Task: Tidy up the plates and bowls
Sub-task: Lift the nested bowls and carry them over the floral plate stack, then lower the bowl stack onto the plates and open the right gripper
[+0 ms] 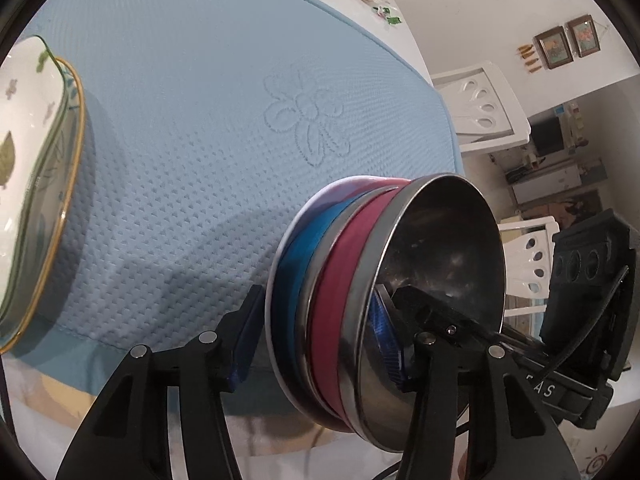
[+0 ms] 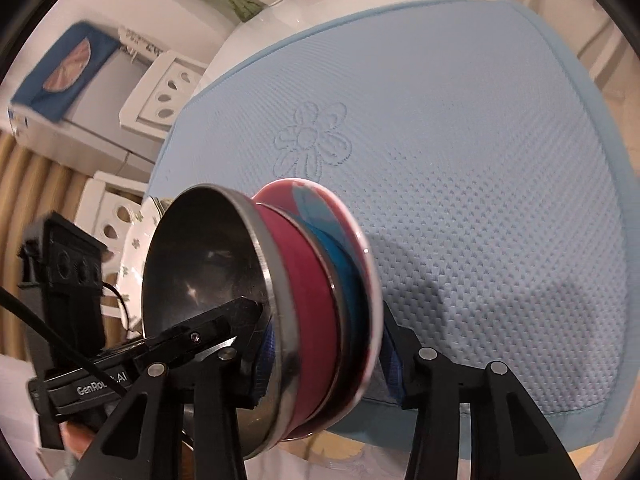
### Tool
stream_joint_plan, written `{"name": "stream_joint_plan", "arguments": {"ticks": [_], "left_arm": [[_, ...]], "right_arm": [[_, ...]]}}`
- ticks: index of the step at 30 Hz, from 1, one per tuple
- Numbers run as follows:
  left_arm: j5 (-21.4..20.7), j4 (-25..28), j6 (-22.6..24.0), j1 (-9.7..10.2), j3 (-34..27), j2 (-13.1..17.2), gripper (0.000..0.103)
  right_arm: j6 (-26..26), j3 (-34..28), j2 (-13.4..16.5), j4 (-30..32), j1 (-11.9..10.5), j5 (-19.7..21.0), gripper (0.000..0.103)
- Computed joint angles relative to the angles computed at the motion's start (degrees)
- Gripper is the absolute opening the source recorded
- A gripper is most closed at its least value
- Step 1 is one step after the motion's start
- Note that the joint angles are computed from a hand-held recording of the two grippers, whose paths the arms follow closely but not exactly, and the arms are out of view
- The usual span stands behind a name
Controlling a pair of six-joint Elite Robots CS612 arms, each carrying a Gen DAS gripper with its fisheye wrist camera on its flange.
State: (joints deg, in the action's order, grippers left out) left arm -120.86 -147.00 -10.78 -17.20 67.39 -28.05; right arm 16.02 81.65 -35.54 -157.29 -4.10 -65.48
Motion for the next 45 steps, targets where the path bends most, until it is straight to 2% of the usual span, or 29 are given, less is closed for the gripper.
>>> {"name": "stream_joint_plan", "arguments": {"ticks": [3, 9, 16, 19, 26, 33, 37, 40, 45], "left_arm": [[-0.24, 0.55, -1.12, 0.13, 0.02, -0.53, 0.049], [-1.73, -0.18, -0.01, 0.82, 0.66, -1.95, 0.049], [-3.92, -1.12, 1.76, 3.75, -0.34, -3.11, 0.049], [-3.47, -1.78, 2.33, 5.2, -0.58, -3.57, 0.049], [-1.58, -1.1, 3.71, 9.1, -2.8, -2.92, 0.049], [0.46, 3.71, 5.3, 12.06, -5.54, -0.94, 0.049], [-0.11, 7.35, 7.23, 12.79, -7.58, 0.41, 0.049], [-0.95, 9.91, 9.05, 13.02, -8.73, 1.13, 0.049], [-1.54, 10.8, 11.56, 12.91, -10.33, 2.18, 0.049]], "right_arm": [[1.57, -0.05, -0.45, 1.41, -0.06, -0.27, 0.045], [3.54, 0.11, -2.15, 2.24, 0.54, -3.46, 0.045], [4.46, -3.03, -2.8, 1.71, 3.29, -7.89, 0.045], [5.49, -5.19, -2.25, 1.58, 4.68, -8.25, 0.045], [5.34, -14.44, 1.82, 5.42, 8.65, -8.38, 0.045], [5.53, -24.29, 7.54, 13.14, 12.16, -7.45, 0.045], [7.34, -27.56, 9.9, 16.84, 13.0, -6.66, 0.045], [8.78, -28.78, 10.82, 18.63, 13.46, -8.06, 0.045], [10.19, -29.89, 11.45, 18.8, 14.0, -10.86, 0.045]]}}
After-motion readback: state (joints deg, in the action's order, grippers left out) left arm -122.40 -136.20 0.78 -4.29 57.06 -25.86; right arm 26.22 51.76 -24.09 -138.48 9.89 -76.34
